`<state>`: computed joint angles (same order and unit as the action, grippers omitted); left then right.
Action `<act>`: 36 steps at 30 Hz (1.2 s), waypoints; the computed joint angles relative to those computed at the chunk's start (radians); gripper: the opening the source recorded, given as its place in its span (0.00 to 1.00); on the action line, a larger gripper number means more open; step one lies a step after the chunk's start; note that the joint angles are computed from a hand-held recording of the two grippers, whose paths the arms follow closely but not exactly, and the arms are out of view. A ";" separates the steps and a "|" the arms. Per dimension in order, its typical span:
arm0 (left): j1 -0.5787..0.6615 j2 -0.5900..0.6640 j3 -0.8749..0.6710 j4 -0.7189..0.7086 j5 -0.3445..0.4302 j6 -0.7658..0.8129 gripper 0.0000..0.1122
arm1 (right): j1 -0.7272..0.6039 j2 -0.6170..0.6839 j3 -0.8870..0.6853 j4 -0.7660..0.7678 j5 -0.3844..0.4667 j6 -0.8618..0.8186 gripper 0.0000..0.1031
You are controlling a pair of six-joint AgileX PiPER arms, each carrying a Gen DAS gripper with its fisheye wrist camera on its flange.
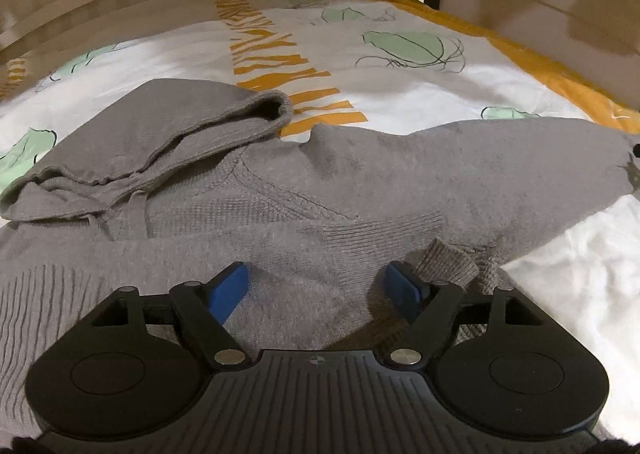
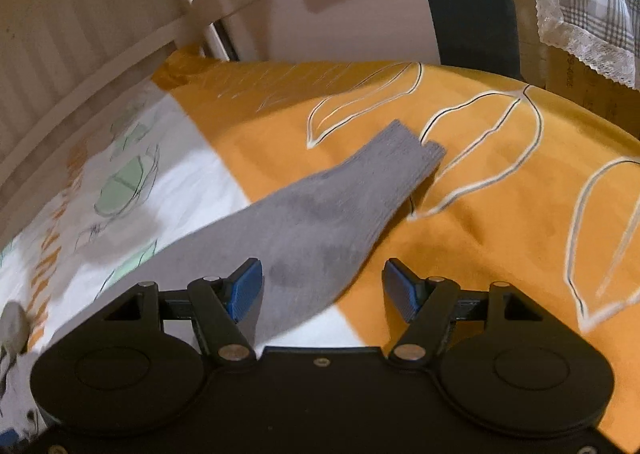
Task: Fold large clothes
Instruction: 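Lift the sleeve with the right tool, fold it across the body, release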
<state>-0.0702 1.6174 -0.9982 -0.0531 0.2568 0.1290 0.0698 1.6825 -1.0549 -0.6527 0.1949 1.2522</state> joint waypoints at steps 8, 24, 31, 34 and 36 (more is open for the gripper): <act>-0.006 0.005 -0.013 0.024 0.006 -0.031 0.68 | -0.042 0.067 -0.058 0.135 -0.029 -0.107 0.13; 0.281 -0.045 -0.142 -0.538 0.358 0.522 0.67 | 0.171 -0.078 -0.277 0.329 0.180 -0.472 0.12; 0.559 -0.066 -0.183 -0.632 0.522 0.683 0.67 | 0.440 0.018 -0.547 0.334 0.277 -0.506 0.12; 0.663 -0.054 -0.204 -0.656 0.571 0.729 0.67 | 0.567 0.112 -0.694 0.312 0.318 -0.507 0.12; 0.735 -0.040 -0.220 -0.674 0.607 0.760 0.67 | 0.646 0.195 -0.803 0.282 0.350 -0.512 0.12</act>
<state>0.6646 1.5772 -1.2186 -0.7269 0.8640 0.8891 0.7162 1.8779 -1.8580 -0.3709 0.5447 0.7406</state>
